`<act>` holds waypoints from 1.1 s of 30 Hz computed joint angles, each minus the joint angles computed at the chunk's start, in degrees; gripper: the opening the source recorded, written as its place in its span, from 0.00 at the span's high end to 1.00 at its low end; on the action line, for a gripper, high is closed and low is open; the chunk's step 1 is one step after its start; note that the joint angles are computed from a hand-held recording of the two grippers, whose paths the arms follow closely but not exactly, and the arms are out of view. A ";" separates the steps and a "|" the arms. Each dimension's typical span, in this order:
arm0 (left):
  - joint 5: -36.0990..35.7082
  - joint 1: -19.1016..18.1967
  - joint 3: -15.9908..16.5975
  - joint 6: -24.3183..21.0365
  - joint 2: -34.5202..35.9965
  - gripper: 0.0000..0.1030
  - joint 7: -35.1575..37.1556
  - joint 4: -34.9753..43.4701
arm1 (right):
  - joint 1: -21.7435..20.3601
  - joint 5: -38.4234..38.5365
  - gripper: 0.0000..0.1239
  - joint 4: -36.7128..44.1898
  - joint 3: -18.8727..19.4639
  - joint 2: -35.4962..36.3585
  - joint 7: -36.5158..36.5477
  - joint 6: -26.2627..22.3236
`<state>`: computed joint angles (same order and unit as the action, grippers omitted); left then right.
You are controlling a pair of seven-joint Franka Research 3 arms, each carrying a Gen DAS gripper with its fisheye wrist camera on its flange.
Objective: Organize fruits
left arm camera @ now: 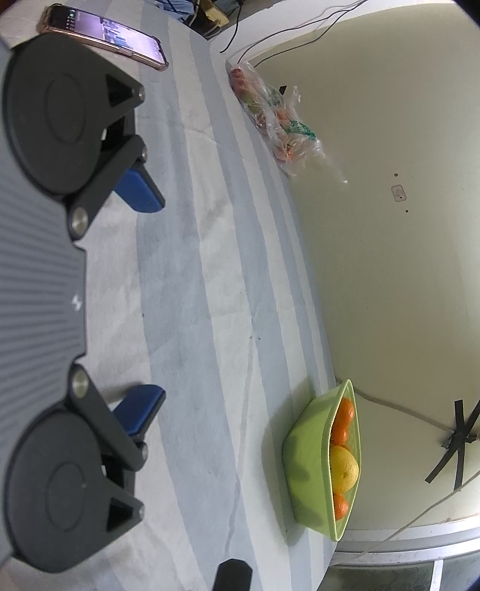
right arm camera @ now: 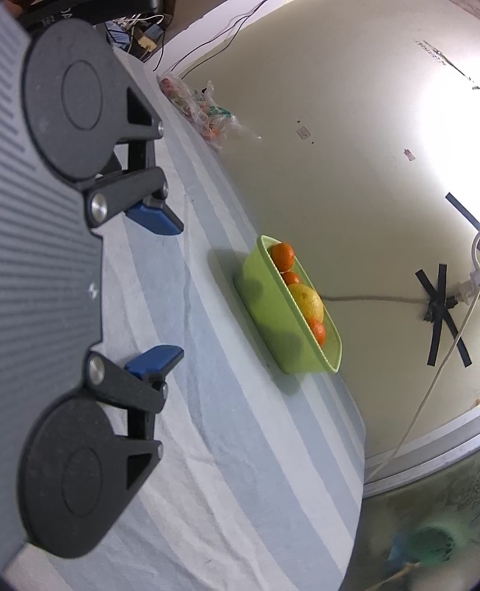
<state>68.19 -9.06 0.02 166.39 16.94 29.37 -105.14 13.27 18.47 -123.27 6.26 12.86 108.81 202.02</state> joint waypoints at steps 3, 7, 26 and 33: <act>0.83 -0.15 0.19 0.03 -0.02 0.00 -0.61 -0.01 | 2.64 3.29 0.45 0.27 -1.82 0.07 -3.16 0.70; 1.43 -0.14 0.21 -0.15 -0.01 0.00 -1.15 0.05 | 3.77 5.59 0.45 0.66 -2.20 0.22 -5.85 1.18; 8.31 -0.46 -0.20 -2.68 -0.27 0.00 -5.97 0.68 | 2.35 5.20 0.44 0.55 -0.90 0.25 -4.86 1.28; 9.70 -0.10 -0.72 -3.33 -0.22 0.00 -7.03 1.05 | 2.48 5.17 0.44 0.59 -1.06 0.31 -4.81 1.26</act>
<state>77.89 -9.16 -0.69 163.06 16.72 22.34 -104.09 15.75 23.64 -122.68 5.20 13.18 104.01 203.28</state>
